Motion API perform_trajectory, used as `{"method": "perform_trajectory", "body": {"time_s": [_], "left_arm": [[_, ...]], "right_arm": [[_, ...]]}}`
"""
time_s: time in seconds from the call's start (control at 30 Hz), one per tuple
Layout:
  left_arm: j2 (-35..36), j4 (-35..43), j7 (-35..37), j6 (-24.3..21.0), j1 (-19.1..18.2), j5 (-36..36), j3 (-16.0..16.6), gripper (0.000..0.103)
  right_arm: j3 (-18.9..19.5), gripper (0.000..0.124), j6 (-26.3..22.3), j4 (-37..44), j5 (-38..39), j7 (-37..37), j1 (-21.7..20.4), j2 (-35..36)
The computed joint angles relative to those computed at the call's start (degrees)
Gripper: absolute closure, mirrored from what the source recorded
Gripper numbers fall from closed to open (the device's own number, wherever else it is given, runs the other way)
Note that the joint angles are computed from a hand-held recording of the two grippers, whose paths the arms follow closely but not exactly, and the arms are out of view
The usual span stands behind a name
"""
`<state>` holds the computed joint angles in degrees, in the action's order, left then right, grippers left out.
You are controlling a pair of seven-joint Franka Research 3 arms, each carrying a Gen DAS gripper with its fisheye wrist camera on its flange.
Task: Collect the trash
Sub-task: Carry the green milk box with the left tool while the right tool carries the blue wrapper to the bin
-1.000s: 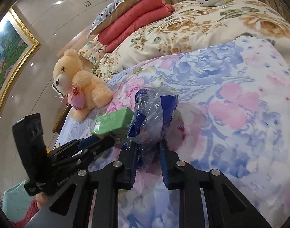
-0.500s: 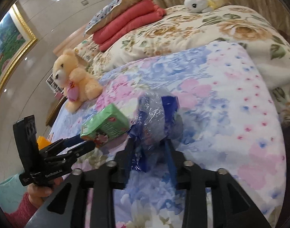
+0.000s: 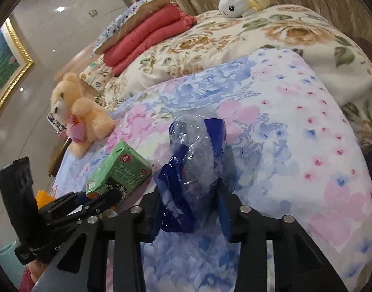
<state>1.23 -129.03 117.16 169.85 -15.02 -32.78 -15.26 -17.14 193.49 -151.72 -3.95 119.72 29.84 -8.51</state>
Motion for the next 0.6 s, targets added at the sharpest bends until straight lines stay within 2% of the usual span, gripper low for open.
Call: {"method": "perform_trajectory", "body": {"time_s": [0.03,0.07,0.1,0.2,0.3,0.4,0.6], "left_arm": [[-0.95,-1.29,-1.98,0.45,-0.08,0.76,0.04,0.068],[-2.07,-2.7,-3.48,0.83,-0.33,0.88,0.15,0.068],[-3.3,-4.18,-4.79,1.28,-0.8,0.88,0.36,0.068],[-6.56,-7.99,-8.89,2.66,-2.64,2.69,1.42,0.068],[-10.2,-12.08,-12.84,3.99,-4.46,4.42,2.17,0.069],[-13.1,-15.51,-15.86,4.99,-6.63,5.67,3.03,0.069],[-17.68,-20.53,-21.25,6.62,-11.0,8.74,4.72,0.069]], "right_arm": [[1.95,0.089,0.35,-0.65,-1.84,1.63,-2.23,-0.59],[1.9,0.089,0.82,-1.53,-3.78,3.28,-2.46,-1.43],[1.11,0.089,1.18,-2.48,-1.69,1.37,-0.97,-2.34],[3.37,0.089,1.92,-5.3,2.07,-1.58,-1.33,-4.95],[9.85,0.089,2.87,-8.5,6.59,-4.43,-5.44,-7.77],[14.68,0.089,3.47,-11.45,10.99,-6.83,-7.89,-10.83],[19.41,0.089,4.34,-16.54,17.4,-9.47,-9.26,-16.67]]}}
